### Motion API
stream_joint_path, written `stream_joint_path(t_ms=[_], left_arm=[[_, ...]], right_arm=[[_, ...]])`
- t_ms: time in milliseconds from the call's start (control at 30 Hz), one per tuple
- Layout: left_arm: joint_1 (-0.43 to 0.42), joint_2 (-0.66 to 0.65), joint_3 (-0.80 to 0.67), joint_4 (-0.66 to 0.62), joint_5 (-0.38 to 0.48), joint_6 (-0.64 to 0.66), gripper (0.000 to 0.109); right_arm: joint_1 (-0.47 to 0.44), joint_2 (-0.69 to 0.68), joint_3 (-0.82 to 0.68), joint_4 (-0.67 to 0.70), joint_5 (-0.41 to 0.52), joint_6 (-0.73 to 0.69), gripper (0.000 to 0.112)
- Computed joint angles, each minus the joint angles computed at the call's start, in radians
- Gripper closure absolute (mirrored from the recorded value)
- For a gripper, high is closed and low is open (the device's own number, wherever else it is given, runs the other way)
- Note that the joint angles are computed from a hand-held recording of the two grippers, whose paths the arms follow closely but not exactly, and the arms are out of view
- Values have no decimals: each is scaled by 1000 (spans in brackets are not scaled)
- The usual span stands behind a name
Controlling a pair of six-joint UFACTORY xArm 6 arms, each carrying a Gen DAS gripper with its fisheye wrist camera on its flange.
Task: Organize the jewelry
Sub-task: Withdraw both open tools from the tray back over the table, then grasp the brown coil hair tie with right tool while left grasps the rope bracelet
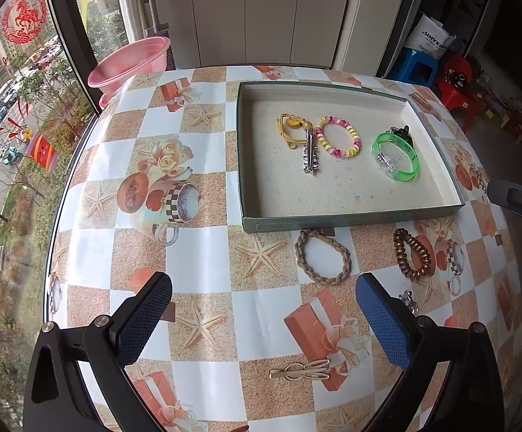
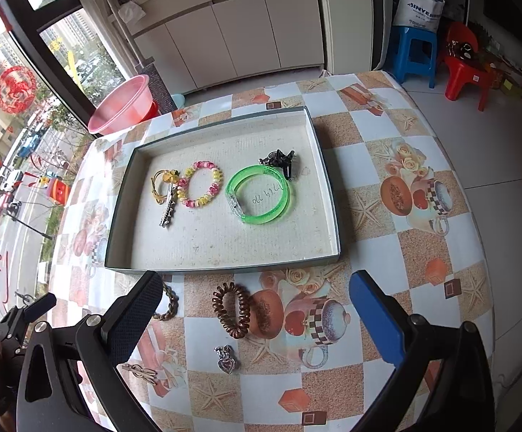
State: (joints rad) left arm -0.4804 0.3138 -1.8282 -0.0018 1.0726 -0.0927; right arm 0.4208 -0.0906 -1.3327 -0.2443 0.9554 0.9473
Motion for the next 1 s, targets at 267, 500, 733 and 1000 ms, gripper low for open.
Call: stream_joint_path(t_ms=[267,500,733,1000], left_arm=[[25,-65,118,-34,4,8,6],[44,-83,183,-80,27,-14,6],[55,-66,184,-113,44,-56,6],[34,12,83,-112,59,-78,6]], right_arm=[[28,-27,42,58,35,2,10],[57,-34,90,137,61,-23,10],[49,-47,150,198,62,-1,10],[10,-42,171,229,50,20,10]])
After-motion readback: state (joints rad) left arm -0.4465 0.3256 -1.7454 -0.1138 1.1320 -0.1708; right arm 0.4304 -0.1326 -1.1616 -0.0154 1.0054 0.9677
